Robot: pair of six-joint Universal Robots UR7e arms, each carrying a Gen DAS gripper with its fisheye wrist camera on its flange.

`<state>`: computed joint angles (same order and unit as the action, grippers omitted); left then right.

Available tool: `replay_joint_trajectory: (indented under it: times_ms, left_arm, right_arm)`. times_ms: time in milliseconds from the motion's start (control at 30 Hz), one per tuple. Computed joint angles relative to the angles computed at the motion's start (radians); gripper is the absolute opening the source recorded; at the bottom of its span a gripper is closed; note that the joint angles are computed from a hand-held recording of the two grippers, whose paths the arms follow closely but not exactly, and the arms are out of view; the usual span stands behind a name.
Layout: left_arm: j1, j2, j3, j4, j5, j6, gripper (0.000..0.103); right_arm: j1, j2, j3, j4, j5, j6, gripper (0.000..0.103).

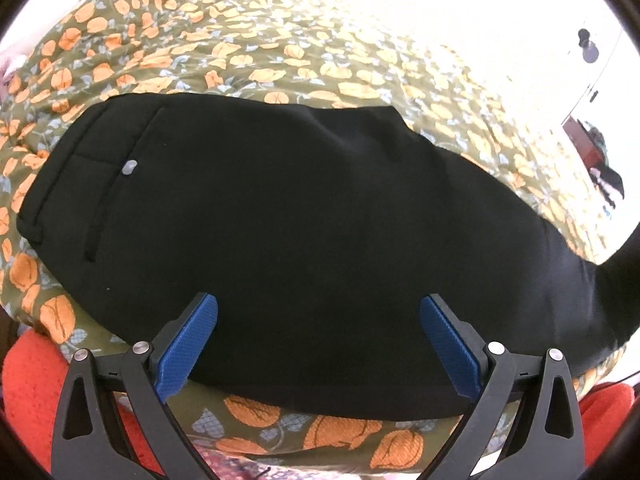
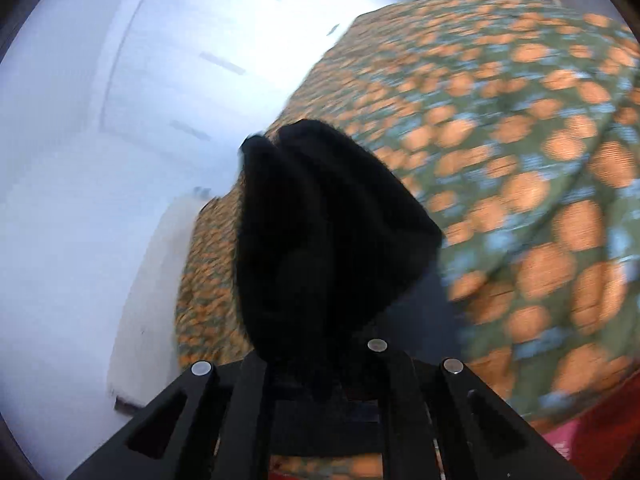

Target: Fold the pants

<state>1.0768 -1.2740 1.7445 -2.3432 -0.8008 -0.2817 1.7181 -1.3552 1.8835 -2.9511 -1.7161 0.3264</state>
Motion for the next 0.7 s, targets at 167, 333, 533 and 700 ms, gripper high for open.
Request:
replay_joint_trajectory:
  times_ms: [167, 333, 533, 700]
  left_arm:
    - [0.021, -0.022, -0.004, -0.008, -0.032, -0.015, 0.101]
    - [0.034, -0.043, 0.002, -0.025, -0.05, -0.024, 0.101]
    - [0.04, -0.076, 0.025, -0.059, -0.078, -0.03, 0.101]
    - [0.007, -0.108, 0.058, -0.168, -0.247, 0.047, 0.1]
  right_arm:
    - [0.121, 0.223, -0.114, 0.008, -0.06, -0.04, 0.01]
    - [0.213, 0.48, -0.228, 0.07, -0.155, -0.148, 0.015]
    - [0.282, 0.58, -0.284, 0.361, -0.289, -0.422, 0.049]
    - [0.281, 0.397, -0.127, 0.326, -0.342, -0.52, 0.07]
